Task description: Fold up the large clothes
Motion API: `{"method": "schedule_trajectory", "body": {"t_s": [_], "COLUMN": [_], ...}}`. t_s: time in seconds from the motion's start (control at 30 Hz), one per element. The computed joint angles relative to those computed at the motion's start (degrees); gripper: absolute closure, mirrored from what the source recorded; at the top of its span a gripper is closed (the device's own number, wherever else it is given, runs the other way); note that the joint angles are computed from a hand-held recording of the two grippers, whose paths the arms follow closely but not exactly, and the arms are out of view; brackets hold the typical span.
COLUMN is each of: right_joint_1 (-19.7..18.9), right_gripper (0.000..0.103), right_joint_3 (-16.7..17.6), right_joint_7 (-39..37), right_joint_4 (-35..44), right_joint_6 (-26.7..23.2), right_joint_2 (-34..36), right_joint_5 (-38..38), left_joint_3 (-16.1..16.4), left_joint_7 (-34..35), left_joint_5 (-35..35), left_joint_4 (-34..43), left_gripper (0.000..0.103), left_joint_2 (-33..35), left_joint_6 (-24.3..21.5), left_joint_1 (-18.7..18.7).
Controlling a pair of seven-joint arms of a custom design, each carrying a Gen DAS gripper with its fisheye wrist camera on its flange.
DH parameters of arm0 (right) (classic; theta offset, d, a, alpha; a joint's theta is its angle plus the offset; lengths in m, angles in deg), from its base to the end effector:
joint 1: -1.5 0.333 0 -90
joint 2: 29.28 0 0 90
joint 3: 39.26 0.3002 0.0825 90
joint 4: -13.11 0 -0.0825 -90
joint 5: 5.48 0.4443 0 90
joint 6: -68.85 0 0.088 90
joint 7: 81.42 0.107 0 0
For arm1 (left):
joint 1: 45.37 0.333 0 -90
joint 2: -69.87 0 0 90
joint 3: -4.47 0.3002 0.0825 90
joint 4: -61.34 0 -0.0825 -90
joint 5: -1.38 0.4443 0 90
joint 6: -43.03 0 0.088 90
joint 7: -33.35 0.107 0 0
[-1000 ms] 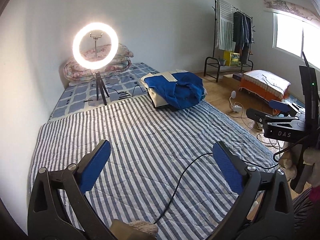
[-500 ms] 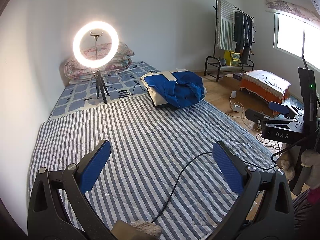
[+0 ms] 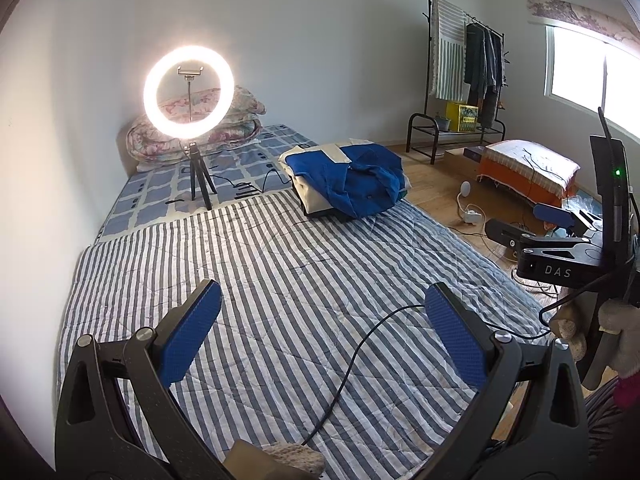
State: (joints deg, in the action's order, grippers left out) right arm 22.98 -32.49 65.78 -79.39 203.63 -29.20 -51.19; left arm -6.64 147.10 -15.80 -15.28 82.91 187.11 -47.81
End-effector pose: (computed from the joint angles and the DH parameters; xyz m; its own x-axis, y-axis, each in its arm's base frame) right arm 0.5930 0.3072 0.6796 -0.1464 -0.9892 0.0011 -0.5214 0.0763 -0.8499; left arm 0.7134 -0.1491 0.7035 -0.4526 -0.8917 -0.0014 -0.4848 0.2474 -0.8389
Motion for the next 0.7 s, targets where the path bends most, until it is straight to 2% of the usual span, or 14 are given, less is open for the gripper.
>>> {"method": "schedule_trajectory", "body": {"t_s": [0.7], "right_joint_1": [0.2], "right_gripper": [0.000], "right_joint_3": [0.1], "right_joint_7": [0.1], "right_joint_4": [0.0], "right_joint_6": [-0.6], "right_joint_2": [-0.1], "right_joint_5": [-0.6], "left_joint_3": [-0.1], "left_joint_7": [0.2], "left_joint_5": [-0.4], "left_joint_4": [-0.2], "left_gripper": [0.000], "left_joint_2": [-0.4], "left_joint_6": [0.3], "left_joint_1": [-0.1]}}
